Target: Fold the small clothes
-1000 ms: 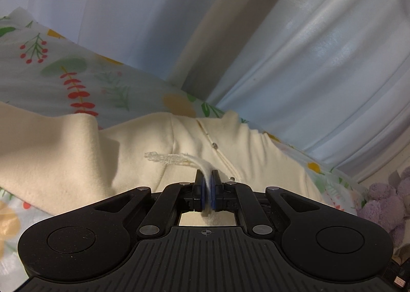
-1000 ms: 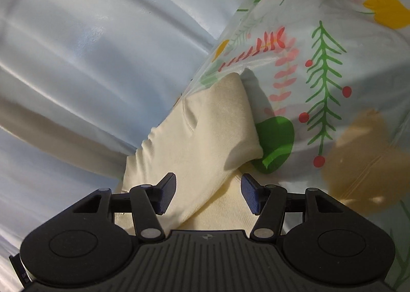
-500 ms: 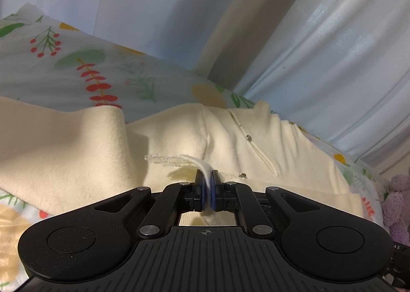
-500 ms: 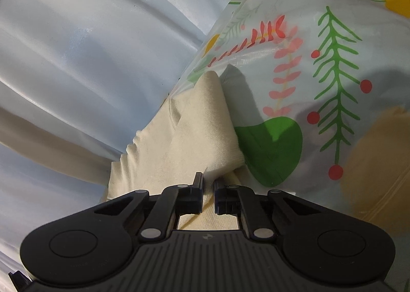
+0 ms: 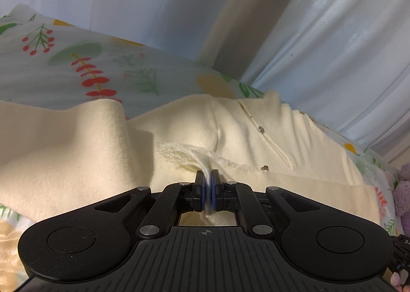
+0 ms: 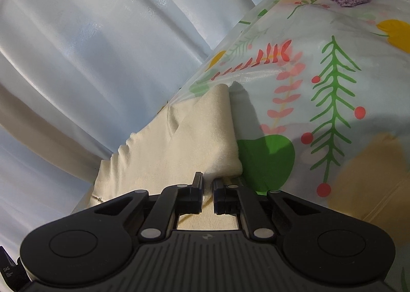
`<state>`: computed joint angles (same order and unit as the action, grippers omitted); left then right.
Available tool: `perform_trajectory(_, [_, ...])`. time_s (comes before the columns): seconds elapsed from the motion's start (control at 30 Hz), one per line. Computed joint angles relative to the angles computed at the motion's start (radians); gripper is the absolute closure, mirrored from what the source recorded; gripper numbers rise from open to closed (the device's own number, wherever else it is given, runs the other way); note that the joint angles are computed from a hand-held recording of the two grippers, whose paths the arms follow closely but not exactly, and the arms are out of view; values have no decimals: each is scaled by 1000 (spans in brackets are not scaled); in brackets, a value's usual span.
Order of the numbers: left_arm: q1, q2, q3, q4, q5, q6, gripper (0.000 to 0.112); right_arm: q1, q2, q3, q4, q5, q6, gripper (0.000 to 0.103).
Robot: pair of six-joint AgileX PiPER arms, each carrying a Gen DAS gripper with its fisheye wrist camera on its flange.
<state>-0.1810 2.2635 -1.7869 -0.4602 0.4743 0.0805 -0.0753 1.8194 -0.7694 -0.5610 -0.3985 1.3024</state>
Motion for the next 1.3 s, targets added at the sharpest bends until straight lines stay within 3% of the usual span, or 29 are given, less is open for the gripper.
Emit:
perform_trajectory(0.23, [36, 10, -2, -154, 44, 86, 99, 9, -10, -8, -89, 27, 39, 93])
perform_trajectory(0.33, [32, 33, -39, -135, 68, 65, 99, 14, -1, -21, -94, 29, 48, 93])
perform_trajectory(0.43, [-1, 41, -69, -5, 53, -3, 105, 41, 3, -34, -35, 58, -45, 93])
perform_trajectory(0.63, [-47, 1, -22, 186, -91, -115, 106, 85, -6, -47, 144, 125, -275, 94])
perform_trajectory(0.7, [-48, 8, -32, 204, -95, -139, 106, 99, -1, -44, 253, 119, -385, 94])
perform_trajectory(0.8, [-55, 40, -81, 324, -17, -243, 105, 117, -1, -40, 355, 120, -502, 94])
perform_trajectory(0.83, [-53, 41, -82, 328, 0, -256, 100, 118, -7, -41, 338, 132, -496, 94])
perform_trajectory(0.87, [-48, 30, -59, 326, 0, -270, 86, 117, -16, -41, 303, 148, -470, 94])
perform_trajectory(0.97, [-22, -58, 95, 245, -99, -237, 52, 108, -59, -16, 132, 175, -329, 91])
perform_trajectory(1.07, [25, -159, 253, 104, -193, -171, 34, 125, -110, 33, 160, 182, -394, 77])
perform_trajectory(1.13, [67, -218, 342, 95, -244, -235, 27, 144, -144, 69, 240, 174, -483, 73])
perform_trajectory(1.2, [114, -265, 416, 142, -295, -339, 28, 157, -174, 99, 215, 166, -459, 70])
perform_trajectory(1.3, [244, -314, 500, -35, -339, -259, 28, 160, -201, 134, 78, 142, -304, 70])
